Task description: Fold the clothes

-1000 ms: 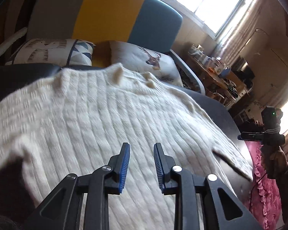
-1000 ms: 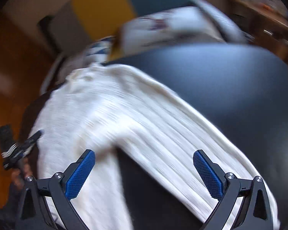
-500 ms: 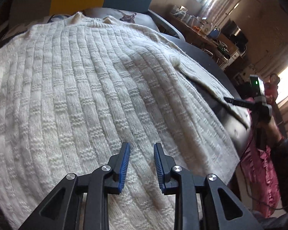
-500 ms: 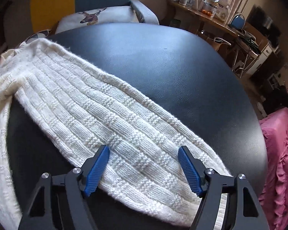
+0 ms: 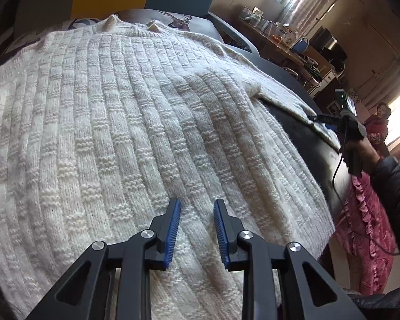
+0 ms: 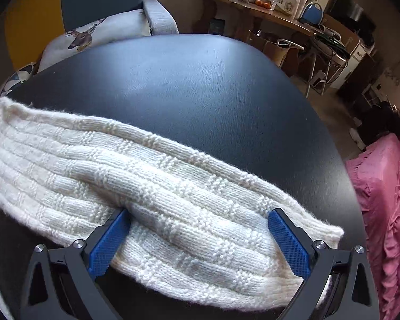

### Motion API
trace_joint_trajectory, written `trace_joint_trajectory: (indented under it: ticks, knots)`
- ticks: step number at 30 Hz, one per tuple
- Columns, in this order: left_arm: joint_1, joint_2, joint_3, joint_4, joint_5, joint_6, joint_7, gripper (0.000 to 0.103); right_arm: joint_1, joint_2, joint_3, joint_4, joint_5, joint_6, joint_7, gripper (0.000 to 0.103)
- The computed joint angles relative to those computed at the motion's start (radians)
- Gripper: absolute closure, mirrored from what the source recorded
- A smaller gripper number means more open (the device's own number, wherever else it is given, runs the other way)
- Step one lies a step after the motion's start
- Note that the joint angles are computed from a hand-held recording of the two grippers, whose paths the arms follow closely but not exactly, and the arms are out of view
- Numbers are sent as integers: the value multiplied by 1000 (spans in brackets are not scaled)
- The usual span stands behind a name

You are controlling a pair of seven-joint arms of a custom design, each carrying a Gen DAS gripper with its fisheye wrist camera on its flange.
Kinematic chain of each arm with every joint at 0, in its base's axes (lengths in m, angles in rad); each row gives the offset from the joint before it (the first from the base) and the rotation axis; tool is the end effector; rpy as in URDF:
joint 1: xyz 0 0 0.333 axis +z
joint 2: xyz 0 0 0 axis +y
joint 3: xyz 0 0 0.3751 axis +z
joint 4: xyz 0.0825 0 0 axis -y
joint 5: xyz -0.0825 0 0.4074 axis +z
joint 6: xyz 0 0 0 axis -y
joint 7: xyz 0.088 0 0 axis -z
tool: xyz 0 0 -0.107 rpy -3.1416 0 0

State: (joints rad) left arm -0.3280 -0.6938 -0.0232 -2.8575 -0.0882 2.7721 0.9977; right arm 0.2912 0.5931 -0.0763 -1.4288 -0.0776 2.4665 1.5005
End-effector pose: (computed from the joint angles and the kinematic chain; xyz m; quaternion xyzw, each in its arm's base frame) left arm 0.3212 -0.1139 0.4773 -0.7663 0.5681 -0.2902 0.0765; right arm 0.7841 0.1865 0.4368 -0.8003 0.5553 -0.1820 0.1345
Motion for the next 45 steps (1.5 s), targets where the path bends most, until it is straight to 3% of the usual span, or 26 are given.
trace_joint_trajectory:
  ticks: [3, 8, 11, 14, 17, 20, 22, 23, 25, 26, 31, 36, 39, 42, 45]
  knots:
    - [7, -21, -9, 3, 6, -25, -10, 78, 9, -4, -2, 26, -12, -33, -3, 2]
    - [9, -70, -3, -16, 4, -46, -18, 78, -97, -209, 200, -227, 274, 138, -284, 2]
    - [9, -89, -13, -32, 1, -45, -37, 77, -130, -282, 301, -336, 474, 129, -505, 1]
    - [-1, -110, -20, -41, 3, -55, -51, 77, -94, -325, 328, -417, 552, 79, -604, 4]
    - [-2, -130, -32, -49, 13, -65, -69, 77, 5, -326, 283, -466, 455, 151, -578, 23]
    - [-7, -160, -28, -66, 15, -70, -83, 77, 113, -311, 206, -485, 287, 193, -480, 23]
    - [-9, -175, -23, -80, 15, -66, -90, 77, 114, -313, 214, -494, 303, 198, -494, 25]
    - [-12, -183, -18, -88, 14, -62, -91, 77, 110, -315, 220, -495, 318, 189, -509, 34]
    - [-19, -191, -4, -101, 7, -44, -92, 77, 90, -323, 248, -493, 390, 149, -559, 69]
    - [-20, -193, -3, -104, 7, -41, -93, 77, 87, -326, 254, -485, 412, 119, -578, 92]
    - [-26, -215, -20, -109, 28, -68, -92, 77, 150, -393, 191, -552, 233, 151, -508, 94]
    - [-75, -273, 6, -147, 9, -62, -71, 77, 120, -448, 149, -622, 127, 108, -405, 95]
    - [-83, -282, 27, -140, -8, -64, -66, 77, 86, -466, 167, -653, 215, 135, -430, 95]
    - [-36, -301, 12, -125, 21, -67, -58, 77, 77, -468, 177, -640, 236, 110, -444, 94]
    - [11, -286, 22, -101, 42, -49, -45, 76, 42, -461, 207, -587, 457, 58, -568, 93]
